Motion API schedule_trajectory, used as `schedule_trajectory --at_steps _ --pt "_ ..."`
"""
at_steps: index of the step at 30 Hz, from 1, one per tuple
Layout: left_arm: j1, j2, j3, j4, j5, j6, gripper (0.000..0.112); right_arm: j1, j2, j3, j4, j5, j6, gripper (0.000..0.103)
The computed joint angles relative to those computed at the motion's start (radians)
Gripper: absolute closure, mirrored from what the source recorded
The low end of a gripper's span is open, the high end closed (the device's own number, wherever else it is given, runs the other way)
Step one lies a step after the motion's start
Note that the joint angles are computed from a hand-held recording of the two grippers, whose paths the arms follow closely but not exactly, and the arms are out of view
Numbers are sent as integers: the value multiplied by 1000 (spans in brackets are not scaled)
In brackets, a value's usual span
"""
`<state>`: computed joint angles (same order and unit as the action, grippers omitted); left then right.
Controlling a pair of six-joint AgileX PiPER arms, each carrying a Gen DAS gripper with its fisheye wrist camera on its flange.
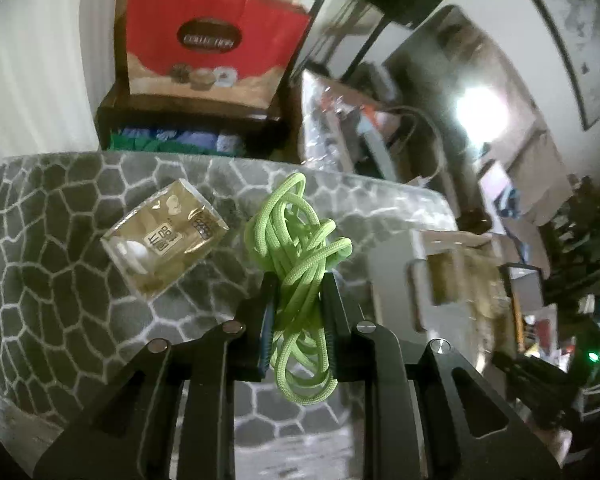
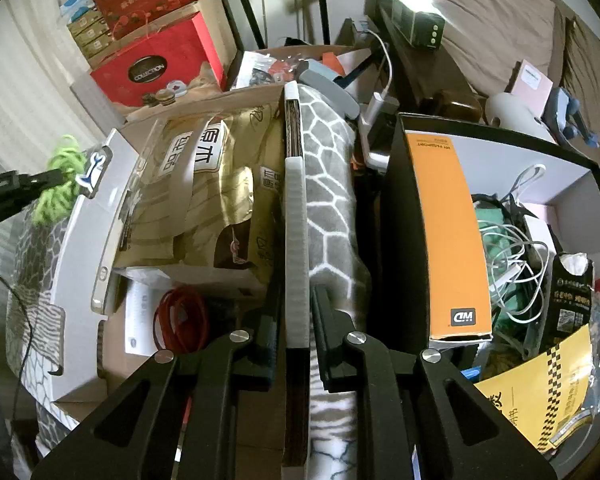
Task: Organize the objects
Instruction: 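Grasp and lift the lime-green rope coil with the left gripper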
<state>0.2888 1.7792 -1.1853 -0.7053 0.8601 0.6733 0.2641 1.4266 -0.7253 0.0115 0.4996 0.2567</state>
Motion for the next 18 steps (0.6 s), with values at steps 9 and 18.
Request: schedule_trajectory --at_steps 9,18 --pt "18 -240 102 -107 201 171 93 -5 0 -1 32 -2 -18 87" --pt "-253 -345 207 -57 211 192 93 -41 -28 11 125 1 -94 87"
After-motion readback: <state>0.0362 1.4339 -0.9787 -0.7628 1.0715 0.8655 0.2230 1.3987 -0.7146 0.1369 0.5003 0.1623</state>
